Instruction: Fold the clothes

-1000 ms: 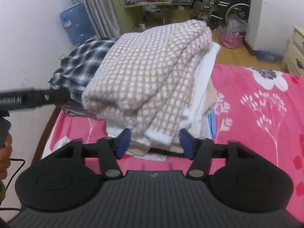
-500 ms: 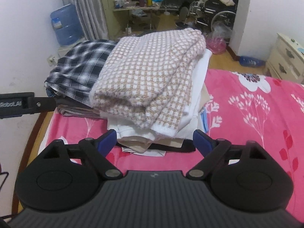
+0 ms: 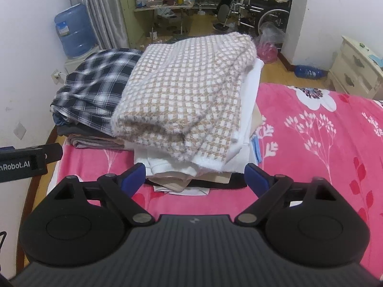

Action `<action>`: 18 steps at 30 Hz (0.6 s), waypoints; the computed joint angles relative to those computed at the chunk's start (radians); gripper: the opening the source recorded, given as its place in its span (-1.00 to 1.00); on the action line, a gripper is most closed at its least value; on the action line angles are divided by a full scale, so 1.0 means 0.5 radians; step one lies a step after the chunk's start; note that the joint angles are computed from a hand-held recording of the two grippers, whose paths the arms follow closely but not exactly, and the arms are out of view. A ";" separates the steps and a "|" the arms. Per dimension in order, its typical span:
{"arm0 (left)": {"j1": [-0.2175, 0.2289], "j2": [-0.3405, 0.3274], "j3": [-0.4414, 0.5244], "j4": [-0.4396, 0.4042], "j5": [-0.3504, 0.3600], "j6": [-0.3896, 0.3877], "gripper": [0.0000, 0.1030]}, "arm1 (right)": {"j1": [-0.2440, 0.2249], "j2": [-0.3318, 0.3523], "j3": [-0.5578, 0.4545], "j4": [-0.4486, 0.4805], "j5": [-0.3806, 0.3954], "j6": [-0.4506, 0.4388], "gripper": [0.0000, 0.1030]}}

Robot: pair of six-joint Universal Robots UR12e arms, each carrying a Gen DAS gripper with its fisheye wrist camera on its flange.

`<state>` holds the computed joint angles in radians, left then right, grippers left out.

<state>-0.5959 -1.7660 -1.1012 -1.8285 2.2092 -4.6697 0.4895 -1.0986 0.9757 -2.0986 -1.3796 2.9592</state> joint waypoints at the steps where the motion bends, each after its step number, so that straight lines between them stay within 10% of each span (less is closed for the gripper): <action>1: 0.001 -0.004 0.006 -0.010 -0.006 -0.002 0.97 | 0.001 -0.001 0.001 0.001 -0.005 0.003 0.74; 18: -0.011 -0.021 0.036 -0.073 -0.059 -0.049 0.97 | -0.012 -0.010 0.013 0.024 -0.005 0.013 0.75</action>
